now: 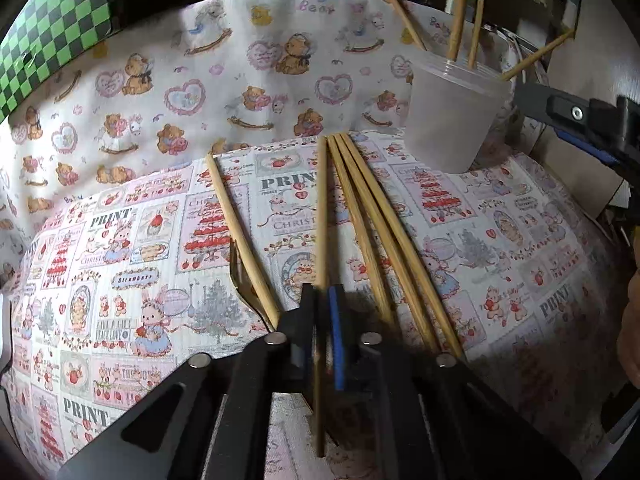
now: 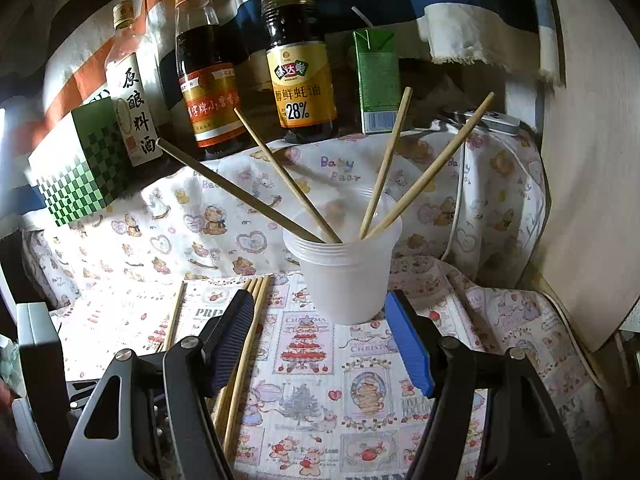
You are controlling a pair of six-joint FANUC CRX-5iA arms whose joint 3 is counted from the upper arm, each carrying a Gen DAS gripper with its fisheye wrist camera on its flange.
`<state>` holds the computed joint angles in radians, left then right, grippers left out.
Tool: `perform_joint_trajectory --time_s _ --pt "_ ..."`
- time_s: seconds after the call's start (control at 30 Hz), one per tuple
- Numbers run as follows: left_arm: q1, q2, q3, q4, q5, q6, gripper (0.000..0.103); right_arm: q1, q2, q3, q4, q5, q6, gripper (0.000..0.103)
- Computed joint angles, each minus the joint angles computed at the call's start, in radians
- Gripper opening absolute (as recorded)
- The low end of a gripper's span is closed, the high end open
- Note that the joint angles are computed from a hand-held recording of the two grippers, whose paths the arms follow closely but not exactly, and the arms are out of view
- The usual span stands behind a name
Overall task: Organize utensils
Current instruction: 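Move the left tool back to the pile and close on a chopstick while the right tool withdraws, then grasp a chopstick from the pile with the right tool while the left tool lifts its chopstick upright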
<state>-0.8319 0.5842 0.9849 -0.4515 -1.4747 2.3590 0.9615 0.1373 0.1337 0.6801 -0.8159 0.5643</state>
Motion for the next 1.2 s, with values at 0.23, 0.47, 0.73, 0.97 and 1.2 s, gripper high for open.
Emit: perform_joint_trajectory --time_s 0.23,0.47,0.73,0.97,1.2 --pt "-0.044 -0.08 -0.078 -0.111 0.093 0.085 0.006 0.003 0.005 0.013 -0.027 -0.006 0.034 0.07" --pt "-0.093 -0.207 -0.219 -0.266 0.228 0.28 0.006 0.004 0.008 0.044 -0.129 -0.007 0.118 0.07" --pt "-0.14 -0.243 -0.241 -0.419 0.207 0.371 0.006 0.006 0.134 0.284 -0.464 -0.252 0.429 0.039" --pt "-0.199 -0.271 -0.277 -0.566 0.225 0.458 0.005 0.041 0.174 0.318 -0.445 -0.349 0.477 0.029" --pt "-0.237 -0.3 -0.307 -0.657 0.225 0.535 0.005 0.041 0.187 0.337 -0.457 -0.39 0.456 0.026"
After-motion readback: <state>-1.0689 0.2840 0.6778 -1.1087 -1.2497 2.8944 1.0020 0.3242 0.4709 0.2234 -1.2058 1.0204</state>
